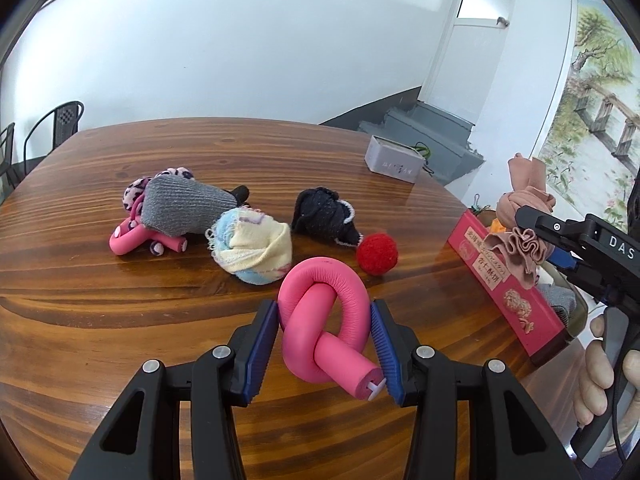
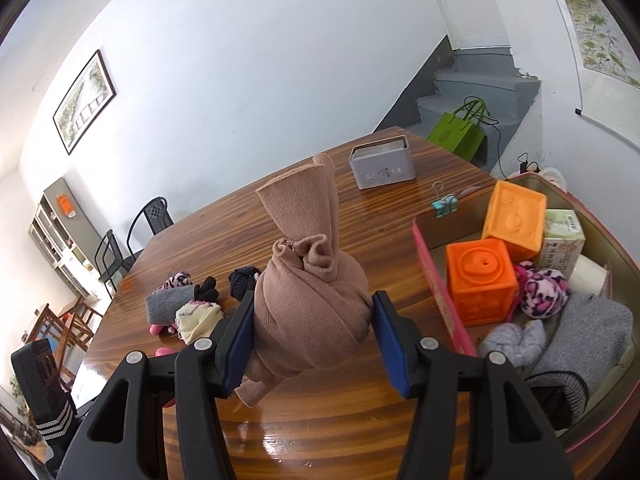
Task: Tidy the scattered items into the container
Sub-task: 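Carry the foam tube and stocking over the tin box and lower them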
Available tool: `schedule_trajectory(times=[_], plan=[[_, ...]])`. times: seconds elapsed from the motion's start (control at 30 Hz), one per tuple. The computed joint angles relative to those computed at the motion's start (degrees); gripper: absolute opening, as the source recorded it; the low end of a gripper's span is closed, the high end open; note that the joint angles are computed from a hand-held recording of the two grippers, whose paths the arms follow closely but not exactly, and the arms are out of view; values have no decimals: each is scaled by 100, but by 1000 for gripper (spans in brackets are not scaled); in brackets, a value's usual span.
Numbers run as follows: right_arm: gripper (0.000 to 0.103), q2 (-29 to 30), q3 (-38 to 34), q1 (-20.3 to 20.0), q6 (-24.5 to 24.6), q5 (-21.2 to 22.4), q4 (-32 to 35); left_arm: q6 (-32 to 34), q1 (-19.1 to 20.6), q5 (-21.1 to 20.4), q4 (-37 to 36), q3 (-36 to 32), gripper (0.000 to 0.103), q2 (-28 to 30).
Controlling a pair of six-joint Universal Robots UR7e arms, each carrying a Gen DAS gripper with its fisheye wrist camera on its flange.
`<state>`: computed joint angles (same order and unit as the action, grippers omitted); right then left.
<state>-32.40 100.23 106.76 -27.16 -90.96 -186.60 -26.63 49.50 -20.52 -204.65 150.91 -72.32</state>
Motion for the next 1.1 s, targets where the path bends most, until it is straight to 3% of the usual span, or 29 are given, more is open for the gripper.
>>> schedule_trajectory(times=[0.3,0.57,0.83,0.93,1.0,1.1], plan=[[60,-208,28,-364,102,-223,-524,133,-60,-173,-217,-217,49,320],[60,-412,-72,-740,231,-364,-458,524,-128,-391,-348,-652,49,730],[61,-477,-72,-787,-123,-554,-210,972,-178,-631,-301,-1192,49,1048],[64,-509,-163,-807,-73,-607,260,1207,-196,-691,-325,-1401,49,1150],[70,-594,-127,-878,55,-407,373,1360,-194,-760,-339,-1548,49,1217],[81,-665,85,-925,186,-285,-331,1578,-184,-864,-368,-1767,49,1339]])
